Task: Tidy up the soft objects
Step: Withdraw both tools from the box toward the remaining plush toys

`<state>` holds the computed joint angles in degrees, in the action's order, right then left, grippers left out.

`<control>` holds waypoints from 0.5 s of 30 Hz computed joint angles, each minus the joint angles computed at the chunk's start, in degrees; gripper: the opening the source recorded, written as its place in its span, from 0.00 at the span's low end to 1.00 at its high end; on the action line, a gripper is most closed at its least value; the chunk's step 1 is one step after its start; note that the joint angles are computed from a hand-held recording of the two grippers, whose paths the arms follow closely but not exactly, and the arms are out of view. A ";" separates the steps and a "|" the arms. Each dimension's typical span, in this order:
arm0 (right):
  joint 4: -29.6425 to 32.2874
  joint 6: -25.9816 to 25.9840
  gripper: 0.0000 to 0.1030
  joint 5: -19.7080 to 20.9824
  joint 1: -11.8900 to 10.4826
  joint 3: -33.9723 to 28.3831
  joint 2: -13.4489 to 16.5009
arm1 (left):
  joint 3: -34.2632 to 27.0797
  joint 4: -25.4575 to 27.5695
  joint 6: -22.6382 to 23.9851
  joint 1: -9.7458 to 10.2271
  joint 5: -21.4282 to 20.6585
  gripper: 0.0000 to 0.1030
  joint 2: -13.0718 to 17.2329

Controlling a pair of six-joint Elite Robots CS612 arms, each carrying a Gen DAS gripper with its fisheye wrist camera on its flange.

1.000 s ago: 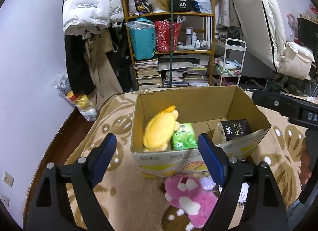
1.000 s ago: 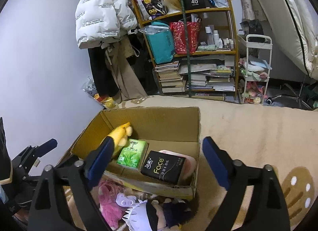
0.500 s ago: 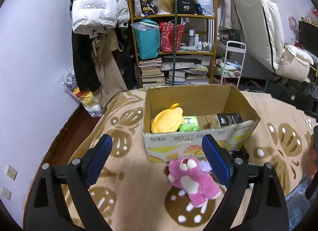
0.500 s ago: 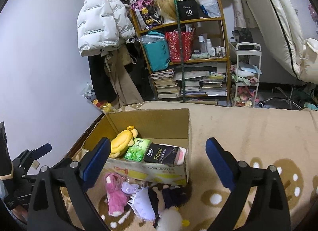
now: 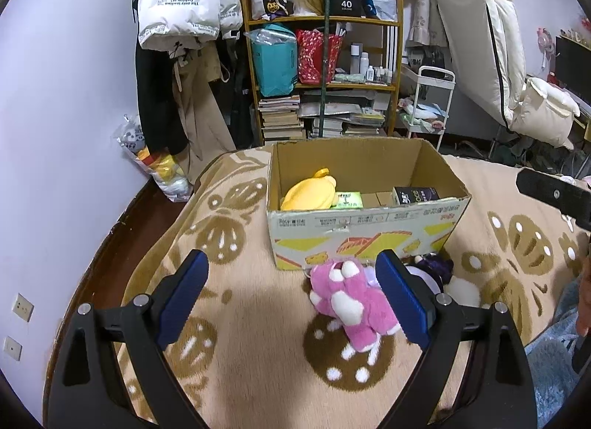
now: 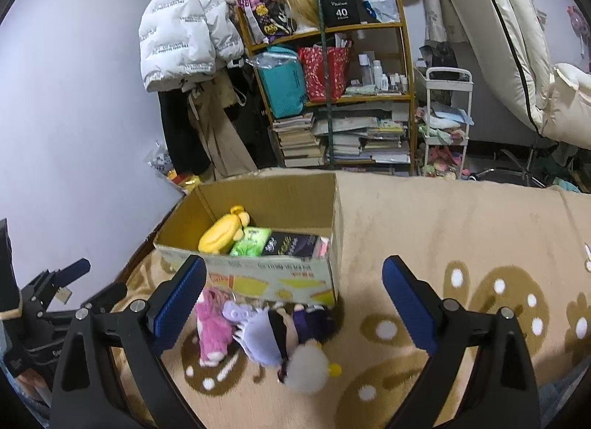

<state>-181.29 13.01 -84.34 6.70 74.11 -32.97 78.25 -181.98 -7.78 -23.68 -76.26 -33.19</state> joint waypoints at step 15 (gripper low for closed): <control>8.19 1.53 0.97 -0.14 -0.30 0.05 -0.16 | -0.98 5.35 1.60 -0.24 -2.53 0.88 0.64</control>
<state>-173.10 14.54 -84.48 6.40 74.16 -33.13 77.27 -176.63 -6.18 -23.93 -78.79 -32.56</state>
